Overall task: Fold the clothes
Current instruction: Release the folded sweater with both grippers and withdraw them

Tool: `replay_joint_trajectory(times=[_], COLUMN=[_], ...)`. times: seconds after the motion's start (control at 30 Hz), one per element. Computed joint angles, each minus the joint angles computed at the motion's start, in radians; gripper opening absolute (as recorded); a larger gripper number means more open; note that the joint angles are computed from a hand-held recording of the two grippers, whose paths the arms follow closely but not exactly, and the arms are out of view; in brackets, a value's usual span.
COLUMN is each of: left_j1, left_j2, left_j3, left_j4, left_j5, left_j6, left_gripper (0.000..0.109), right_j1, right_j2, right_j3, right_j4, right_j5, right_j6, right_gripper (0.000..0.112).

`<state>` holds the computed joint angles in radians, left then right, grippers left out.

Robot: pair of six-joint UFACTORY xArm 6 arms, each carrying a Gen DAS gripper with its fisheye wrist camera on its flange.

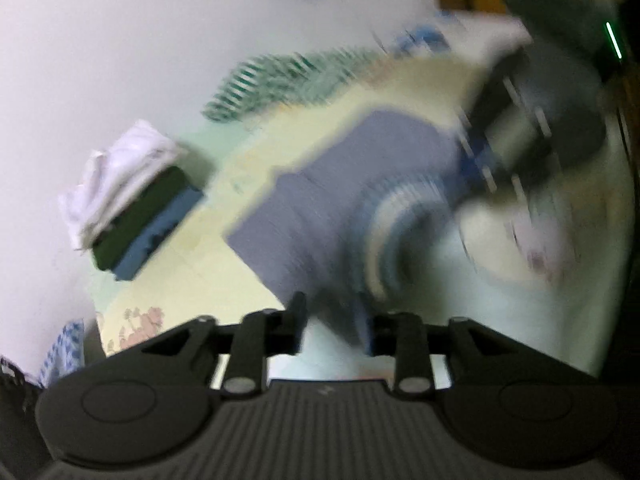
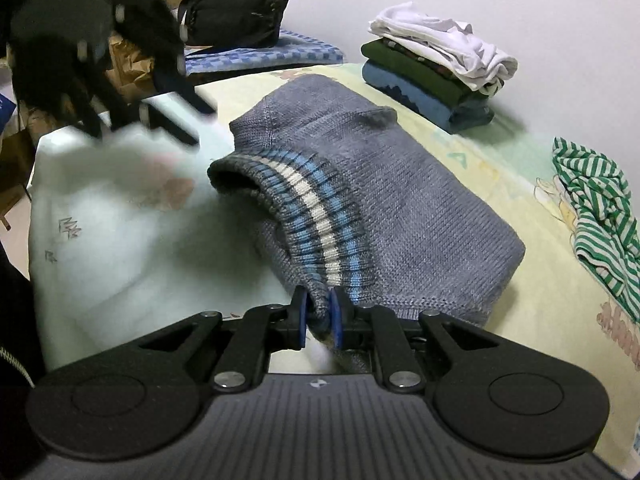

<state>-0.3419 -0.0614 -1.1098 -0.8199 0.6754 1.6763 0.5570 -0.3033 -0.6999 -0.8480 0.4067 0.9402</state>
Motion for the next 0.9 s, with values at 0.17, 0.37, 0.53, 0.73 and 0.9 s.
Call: replay_joint_trajectory(times=[0.17, 0.37, 0.53, 0.73, 0.9], left_j1=[-0.061, -0.138, -0.085, -0.096, -0.136], left_j2=[0.117, 0.302, 0.308, 0.31, 0.294], left_j3=[-0.136, -0.231, -0.178, -0.185, -0.149], left_j4=[-0.154, -0.203, -0.4, -0.374, -0.456], left_j5=[-0.012, -0.165, -0.132, -0.126, -0.192], left_j6=[-0.17, -0.288, -0.089, -0.081, 0.099], left_gripper=[0.041, 0.045, 0.051, 0.054, 0.059], right_j1=[0.012, 0.041, 0.041, 0.043, -0.017], right_j2=[0.013, -0.001, -0.016, 0.001, -0.135], right_j3=[-0.012, -0.017, 0.001, -0.017, 0.025], right_j4=[-0.027, 0.006, -0.008, 0.056, 0.219], right_j5=[0.017, 0.072, 0.08, 0.087, -0.008], right_j6=[0.035, 0.03, 0.104, 0.045, -0.089], right_gripper=[0.015, 0.014, 0.013, 0.015, 0.026])
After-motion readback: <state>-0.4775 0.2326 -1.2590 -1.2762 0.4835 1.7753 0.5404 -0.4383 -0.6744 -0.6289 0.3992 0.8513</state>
